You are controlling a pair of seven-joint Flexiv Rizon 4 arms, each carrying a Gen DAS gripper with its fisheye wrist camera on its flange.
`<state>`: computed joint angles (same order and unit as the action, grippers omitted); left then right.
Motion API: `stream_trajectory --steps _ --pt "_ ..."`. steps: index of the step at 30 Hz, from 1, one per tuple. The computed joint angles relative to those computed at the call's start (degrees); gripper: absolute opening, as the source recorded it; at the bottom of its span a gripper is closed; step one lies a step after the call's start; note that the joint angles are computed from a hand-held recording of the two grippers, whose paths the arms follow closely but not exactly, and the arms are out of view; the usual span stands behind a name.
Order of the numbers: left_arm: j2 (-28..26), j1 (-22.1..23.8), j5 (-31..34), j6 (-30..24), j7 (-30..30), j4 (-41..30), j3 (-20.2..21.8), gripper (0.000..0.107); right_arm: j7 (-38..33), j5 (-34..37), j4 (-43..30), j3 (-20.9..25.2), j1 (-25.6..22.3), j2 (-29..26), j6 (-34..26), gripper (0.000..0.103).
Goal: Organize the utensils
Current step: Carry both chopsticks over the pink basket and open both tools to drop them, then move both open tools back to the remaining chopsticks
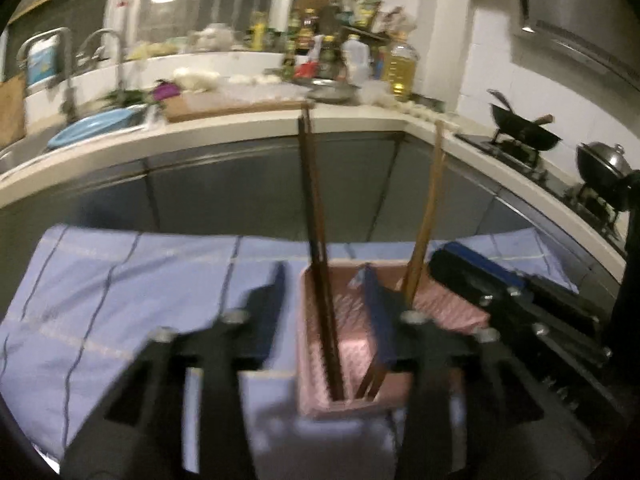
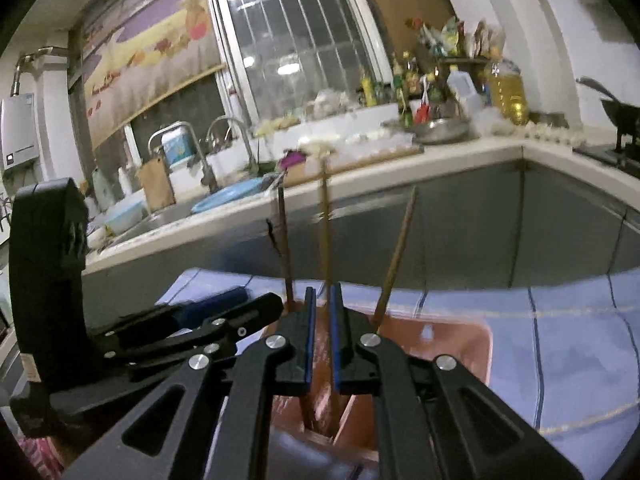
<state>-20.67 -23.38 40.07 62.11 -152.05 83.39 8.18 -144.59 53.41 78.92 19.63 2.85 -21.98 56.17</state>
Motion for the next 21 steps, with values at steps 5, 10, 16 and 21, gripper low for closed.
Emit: stream_trajectory --steps 5,10,16,21 --pt "5.64 -4.02 6.78 -7.95 -5.91 4.11 0.19 0.06 1.23 1.91 5.05 -0.49 -1.77 5.56 -1.12 0.014" --pt "11.81 -7.26 13.92 -18.51 -12.03 8.73 -2.65 0.073 -4.96 11.44 12.71 -2.09 -4.37 14.24 -1.92 0.061" --pt "16.86 -5.92 11.8 -22.18 -14.36 15.92 -7.26 0.074 -0.12 6.9 24.02 -5.62 -2.69 22.29 -3.26 0.067" --pt "18.48 -3.75 9.84 -22.26 -14.96 20.14 -11.16 0.074 10.77 -3.99 32.36 -7.97 0.38 23.41 -2.32 0.062"
